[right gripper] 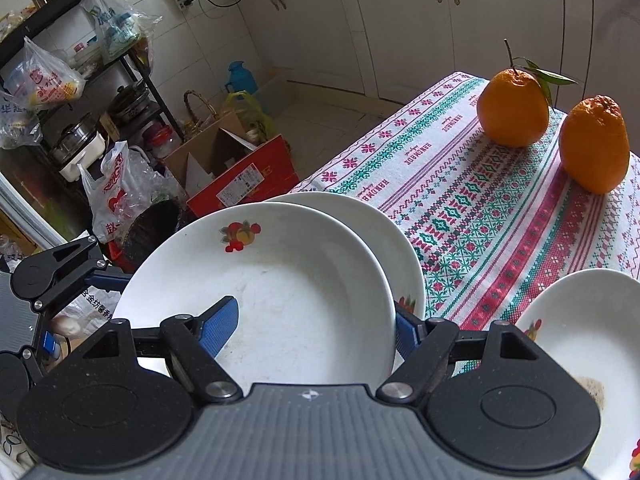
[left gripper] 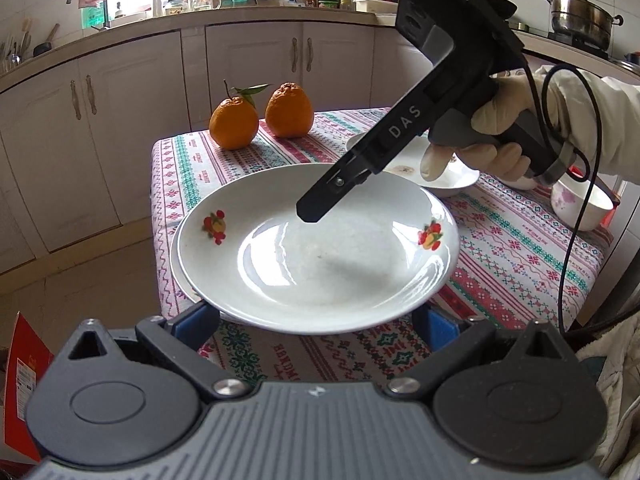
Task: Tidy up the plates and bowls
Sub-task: 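Lower the held plate onto the other white plate and open the right gripper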
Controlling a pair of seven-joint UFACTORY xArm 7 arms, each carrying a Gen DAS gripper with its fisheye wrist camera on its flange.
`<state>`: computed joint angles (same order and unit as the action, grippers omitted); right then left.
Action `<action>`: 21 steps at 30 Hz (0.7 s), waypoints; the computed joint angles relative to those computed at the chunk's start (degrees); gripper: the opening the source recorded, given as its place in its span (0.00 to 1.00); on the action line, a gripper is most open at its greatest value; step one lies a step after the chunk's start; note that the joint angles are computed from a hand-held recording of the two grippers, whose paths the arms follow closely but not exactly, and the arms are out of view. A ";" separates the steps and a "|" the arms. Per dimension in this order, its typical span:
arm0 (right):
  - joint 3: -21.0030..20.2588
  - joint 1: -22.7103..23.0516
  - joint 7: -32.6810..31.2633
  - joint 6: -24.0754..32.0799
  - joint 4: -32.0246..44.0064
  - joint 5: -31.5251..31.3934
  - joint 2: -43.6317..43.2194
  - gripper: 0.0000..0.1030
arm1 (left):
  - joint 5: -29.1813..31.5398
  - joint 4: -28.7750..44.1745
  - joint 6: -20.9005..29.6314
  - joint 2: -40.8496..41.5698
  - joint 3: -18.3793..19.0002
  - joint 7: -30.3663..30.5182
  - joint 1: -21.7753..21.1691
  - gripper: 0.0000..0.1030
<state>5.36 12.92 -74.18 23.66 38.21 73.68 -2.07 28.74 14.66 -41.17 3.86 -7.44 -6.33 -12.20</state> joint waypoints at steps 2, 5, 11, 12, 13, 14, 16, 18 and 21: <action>0.09 0.03 -0.01 -0.22 0.34 0.00 0.47 0.81 | 0.16 0.35 0.05 0.33 0.06 -0.15 0.13 0.99; 0.36 0.06 0.33 -0.67 0.90 -0.36 1.25 0.81 | 2.03 1.09 0.60 0.78 0.36 -1.63 0.95 0.99; 0.75 -0.25 1.16 -0.78 1.75 -1.39 2.35 0.81 | 2.71 1.97 1.38 1.52 0.32 -2.33 1.63 0.99; 0.85 -0.27 1.25 -0.97 1.78 -1.53 2.46 0.81 | 2.60 2.04 1.44 1.59 0.26 -2.24 1.64 0.99; 0.99 -0.23 1.33 -1.37 1.79 -1.73 2.58 0.81 | 2.64 2.18 1.46 1.76 0.23 -2.23 1.69 0.99; 1.11 -0.19 1.47 -1.76 1.78 -1.88 2.69 0.81 | 2.87 2.37 1.55 1.91 0.21 -2.37 1.80 0.99; 1.21 -0.21 1.60 -2.03 1.67 -1.86 2.74 0.81 | 2.69 2.76 1.77 2.30 0.10 -2.37 1.84 0.99; 1.17 -0.35 1.26 -1.83 1.48 -1.55 2.63 0.81 | 2.66 3.04 1.87 2.61 0.06 -2.21 1.96 0.99; 1.19 -0.30 0.97 -2.08 0.93 -1.64 2.03 0.81 | 1.01 3.08 1.64 3.09 -0.12 -1.13 1.64 0.99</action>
